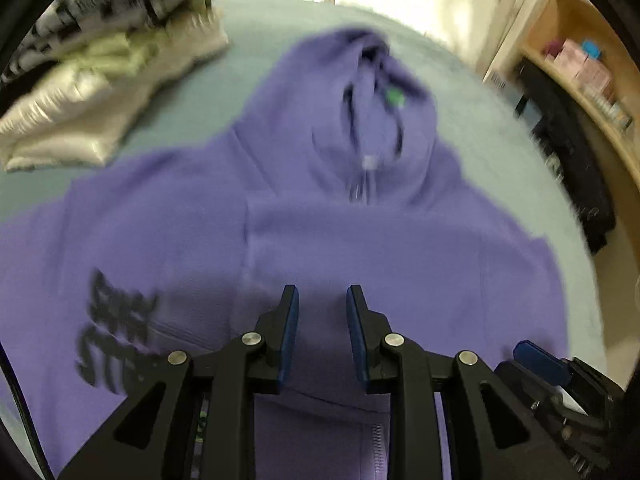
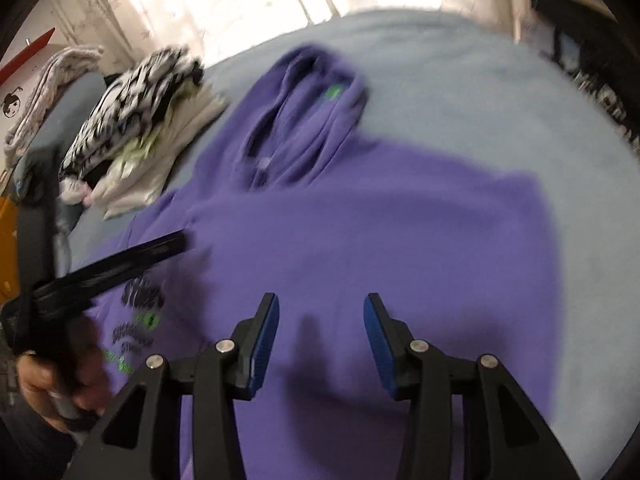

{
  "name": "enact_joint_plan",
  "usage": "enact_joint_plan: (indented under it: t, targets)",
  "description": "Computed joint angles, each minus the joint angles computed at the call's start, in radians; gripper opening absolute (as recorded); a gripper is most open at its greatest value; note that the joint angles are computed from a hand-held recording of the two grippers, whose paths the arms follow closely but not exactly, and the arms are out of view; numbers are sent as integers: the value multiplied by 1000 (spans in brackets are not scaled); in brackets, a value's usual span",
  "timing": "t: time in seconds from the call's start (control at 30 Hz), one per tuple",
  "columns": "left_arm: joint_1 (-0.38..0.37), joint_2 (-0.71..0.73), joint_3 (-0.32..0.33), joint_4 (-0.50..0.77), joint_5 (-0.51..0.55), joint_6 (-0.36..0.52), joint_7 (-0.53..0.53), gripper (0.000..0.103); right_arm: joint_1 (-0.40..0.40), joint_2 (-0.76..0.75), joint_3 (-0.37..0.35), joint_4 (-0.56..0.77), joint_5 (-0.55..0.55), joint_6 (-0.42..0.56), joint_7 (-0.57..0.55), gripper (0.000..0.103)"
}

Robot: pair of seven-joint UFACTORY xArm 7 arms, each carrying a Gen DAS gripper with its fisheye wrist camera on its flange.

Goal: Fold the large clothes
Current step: 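Pull the cuff with the left tool to straighten the sleeve, then release, then move the left tool toward the other outstretched sleeve cuff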

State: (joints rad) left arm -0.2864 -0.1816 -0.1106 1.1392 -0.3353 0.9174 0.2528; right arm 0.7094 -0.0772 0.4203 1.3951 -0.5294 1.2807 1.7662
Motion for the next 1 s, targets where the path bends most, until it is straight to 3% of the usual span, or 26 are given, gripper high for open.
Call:
enact_joint_plan:
  t: [0.13,0.27,0.4,0.43,0.47,0.53,0.67,0.73,1.0]
  targets:
    - [-7,-45,-15,-80,77,-72,39,23,22,-13,4,-19,33,122,-18,42]
    - [-8,-74,9,-80,77,-23,84,23,21,-102,47,-63,71,280,58,42]
    - [-3,-112,9,-92,89,1,100,30,-8,-227,84,-159,128,241,135,42]
    - [-4,-136,12,-105,87,3,107,37,-20,-229,101,-151,130,247,152,43]
    - [-5,-162,14,-120,83,1,114,50,-33,-218,122,-130,129,264,167,44]
    - [-8,-221,19,-154,80,-11,124,65,-46,-179,154,-80,114,297,190,44]
    - [-21,-324,41,-182,68,7,158,66,-27,-129,172,-8,76,327,214,44]
    - [-23,-365,53,-182,60,27,165,74,-5,-84,189,57,42,381,225,44]
    - [-24,-531,113,-178,29,152,202,83,150,93,203,292,-85,542,297,50]
